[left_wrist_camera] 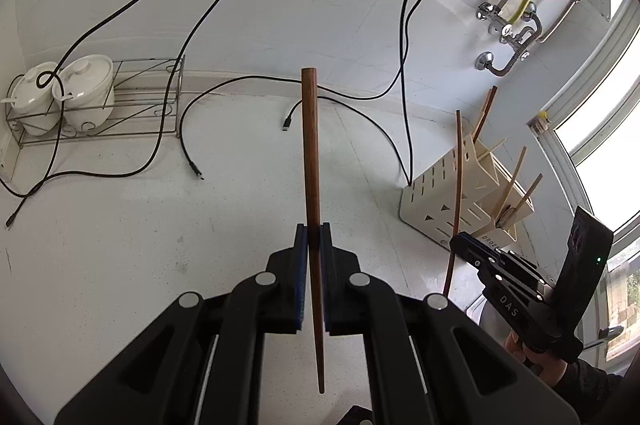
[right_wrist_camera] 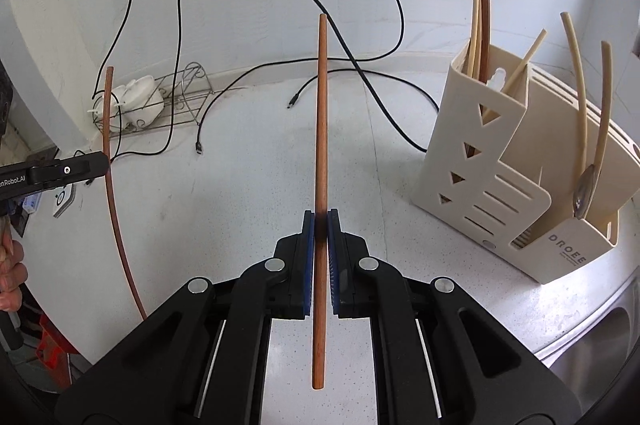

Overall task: Organize utensils
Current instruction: 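Lift both dark brown chopsticks and carry them toward the cream holder, then lower the left chopstick into the holder while the right lowers its chopstick in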

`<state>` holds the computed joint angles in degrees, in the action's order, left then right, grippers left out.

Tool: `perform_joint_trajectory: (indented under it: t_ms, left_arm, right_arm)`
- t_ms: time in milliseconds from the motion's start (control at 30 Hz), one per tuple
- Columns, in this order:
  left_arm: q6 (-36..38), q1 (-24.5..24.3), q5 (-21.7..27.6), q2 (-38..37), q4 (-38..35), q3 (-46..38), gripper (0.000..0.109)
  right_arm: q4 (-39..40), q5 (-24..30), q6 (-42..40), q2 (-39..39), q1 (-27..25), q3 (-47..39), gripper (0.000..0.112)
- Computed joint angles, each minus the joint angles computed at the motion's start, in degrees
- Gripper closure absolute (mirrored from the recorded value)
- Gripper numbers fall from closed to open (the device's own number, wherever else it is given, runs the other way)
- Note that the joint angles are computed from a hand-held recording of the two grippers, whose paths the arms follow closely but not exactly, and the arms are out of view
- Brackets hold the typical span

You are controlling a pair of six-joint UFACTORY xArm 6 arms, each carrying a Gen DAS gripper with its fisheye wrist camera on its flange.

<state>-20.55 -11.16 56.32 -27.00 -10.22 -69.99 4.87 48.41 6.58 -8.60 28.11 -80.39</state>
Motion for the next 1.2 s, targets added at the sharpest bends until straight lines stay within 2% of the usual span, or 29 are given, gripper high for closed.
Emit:
perform_joint_trajectory:
  t_ms: [100,333,533,733,967,1100,1200]
  left_arm:
    - [1.3,-0.9,-1.2,1.7,-0.6,-2.4,0.103]
    - [4.2,-3.4,-4.9,7.1,-1.0,-9.5,0.103]
    - [7.7,-6.1,-7.6,14.5,-2.3,-19.0,0.103]
    - [11.1,-8.5,-8.2,23.3,-3.8,-30.4,0.103]
    - [13.2,-10.8,-7.4,34.0,-4.6,-45.8,0.103]
    - [13.7,-11.9,-3.5,42.2,-3.8,-58.4,0.103]
    - [13.6,-12.6,-1.3,47.9,-3.6,-66.9,0.103]
  right_arm:
    - [-1.1,-2.9,1.0,-1.1,-0.1,0.6,0.106]
    - [-10.5,-13.0,9.0,-5.1,-1.4,3.5,0.106]
    - [-15.8,-15.8,11.9,-6.4,-4.0,3.1,0.106]
    - [-18.8,-18.4,14.4,-7.6,-7.9,4.0,0.106]
    - [-18.2,-21.2,14.6,-7.0,-13.4,2.7,0.106]
    - [-16.5,-24.5,13.5,-7.4,-16.2,3.5,0.106]
    - [-12.3,-26.5,10.6,-7.3,-18.0,4.3,0.106]
